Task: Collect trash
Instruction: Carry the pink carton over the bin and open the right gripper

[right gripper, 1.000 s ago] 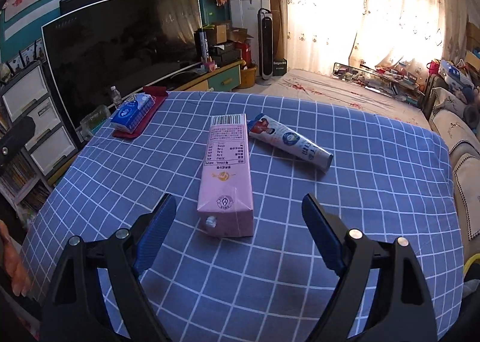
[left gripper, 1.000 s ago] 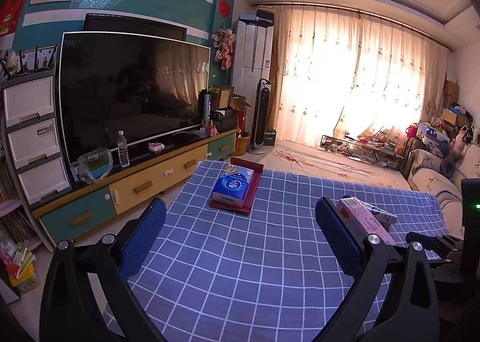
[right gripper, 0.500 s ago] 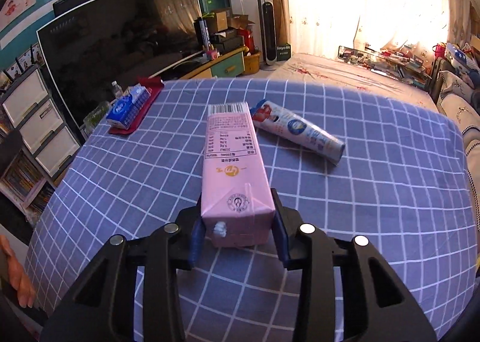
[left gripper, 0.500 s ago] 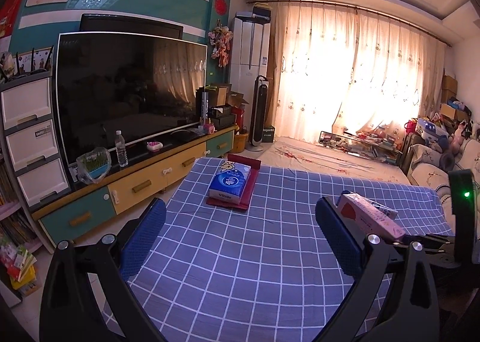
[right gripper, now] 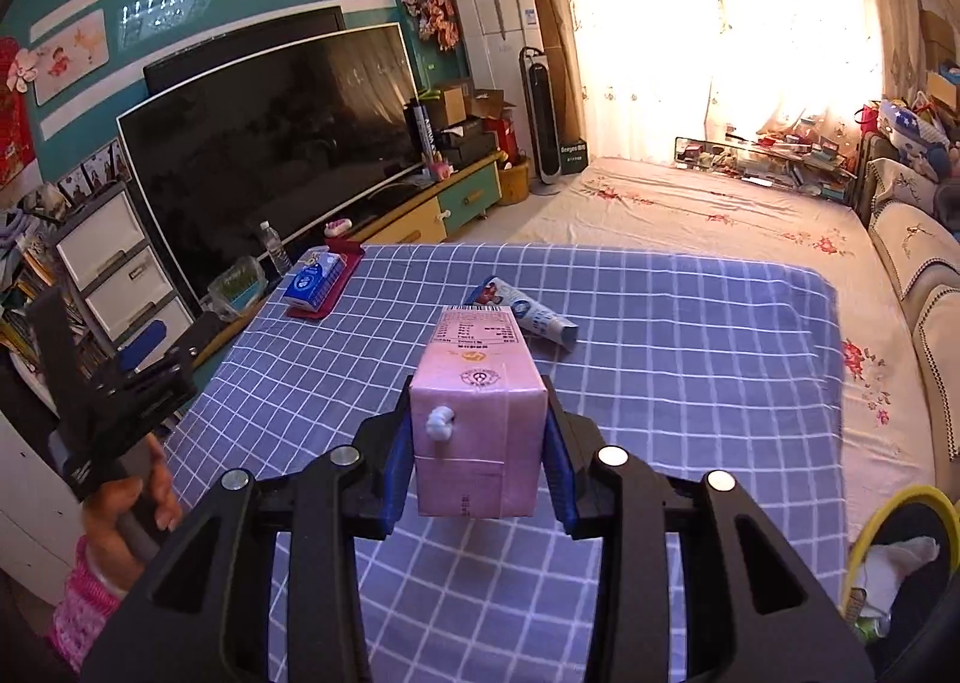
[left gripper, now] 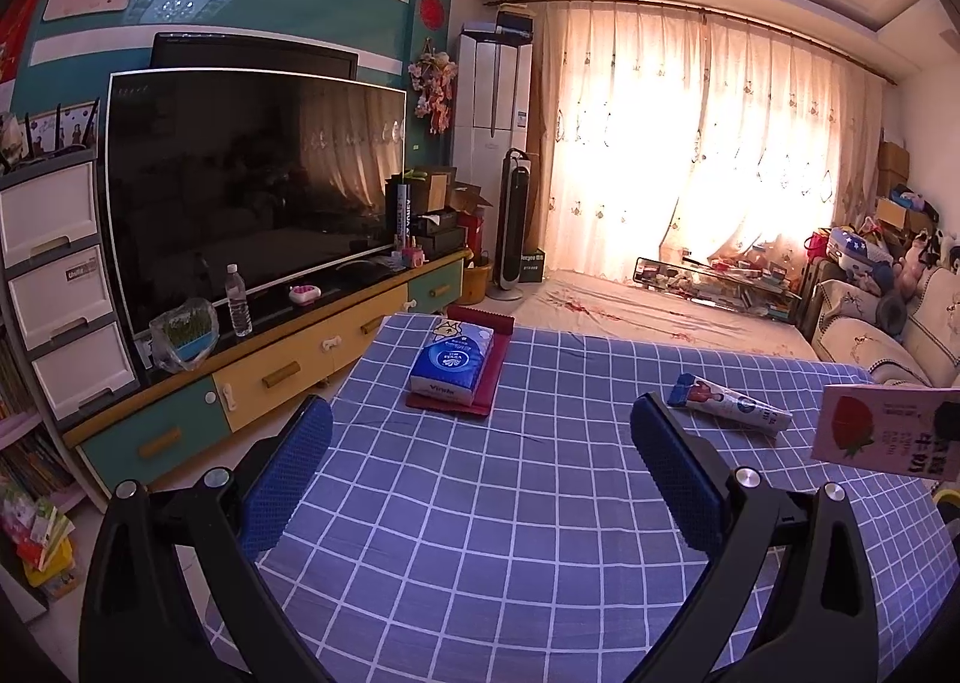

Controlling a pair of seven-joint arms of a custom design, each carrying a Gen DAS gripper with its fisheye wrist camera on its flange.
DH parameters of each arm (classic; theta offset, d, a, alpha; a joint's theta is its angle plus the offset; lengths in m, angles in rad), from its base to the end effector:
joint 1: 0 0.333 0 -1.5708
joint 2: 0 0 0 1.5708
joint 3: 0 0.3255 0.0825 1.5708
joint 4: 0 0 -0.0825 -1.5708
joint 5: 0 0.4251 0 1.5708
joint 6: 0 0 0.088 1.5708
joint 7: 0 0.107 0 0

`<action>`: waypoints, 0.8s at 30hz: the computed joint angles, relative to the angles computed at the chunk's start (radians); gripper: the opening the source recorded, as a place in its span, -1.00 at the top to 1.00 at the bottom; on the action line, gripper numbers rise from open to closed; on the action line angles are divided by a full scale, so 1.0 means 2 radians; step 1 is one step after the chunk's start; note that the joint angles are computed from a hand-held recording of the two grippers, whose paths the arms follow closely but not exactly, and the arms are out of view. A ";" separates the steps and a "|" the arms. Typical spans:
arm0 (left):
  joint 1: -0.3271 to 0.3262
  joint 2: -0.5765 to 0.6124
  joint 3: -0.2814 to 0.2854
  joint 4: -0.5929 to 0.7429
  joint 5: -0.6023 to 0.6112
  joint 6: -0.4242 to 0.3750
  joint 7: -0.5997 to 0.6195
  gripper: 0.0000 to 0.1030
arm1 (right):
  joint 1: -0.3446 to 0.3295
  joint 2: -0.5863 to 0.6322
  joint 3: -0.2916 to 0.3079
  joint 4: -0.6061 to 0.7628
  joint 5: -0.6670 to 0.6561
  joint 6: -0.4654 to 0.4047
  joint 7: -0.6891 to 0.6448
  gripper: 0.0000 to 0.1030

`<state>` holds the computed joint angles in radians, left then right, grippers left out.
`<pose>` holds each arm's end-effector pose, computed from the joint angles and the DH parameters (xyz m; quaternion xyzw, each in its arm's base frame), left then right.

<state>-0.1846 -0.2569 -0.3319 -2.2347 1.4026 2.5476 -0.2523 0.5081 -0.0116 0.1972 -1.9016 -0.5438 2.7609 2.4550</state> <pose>0.4676 -0.2913 0.5146 -0.6542 0.5103 -0.3728 0.4156 0.4766 0.4351 0.5968 -0.7014 0.5519 -0.1928 0.4078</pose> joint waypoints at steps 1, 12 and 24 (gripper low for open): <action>0.000 0.000 0.000 0.000 0.000 0.001 0.000 -0.90 | -0.001 -0.017 -0.001 -0.017 -0.001 0.003 0.006 0.30; -0.003 0.006 0.000 0.004 0.002 0.002 0.010 -0.90 | -0.110 -0.204 0.047 -0.195 -0.023 -0.036 0.117 0.30; -0.010 0.018 0.001 0.011 -0.003 -0.010 0.029 -0.90 | -0.234 -0.338 0.083 -0.337 0.027 -0.109 0.152 0.30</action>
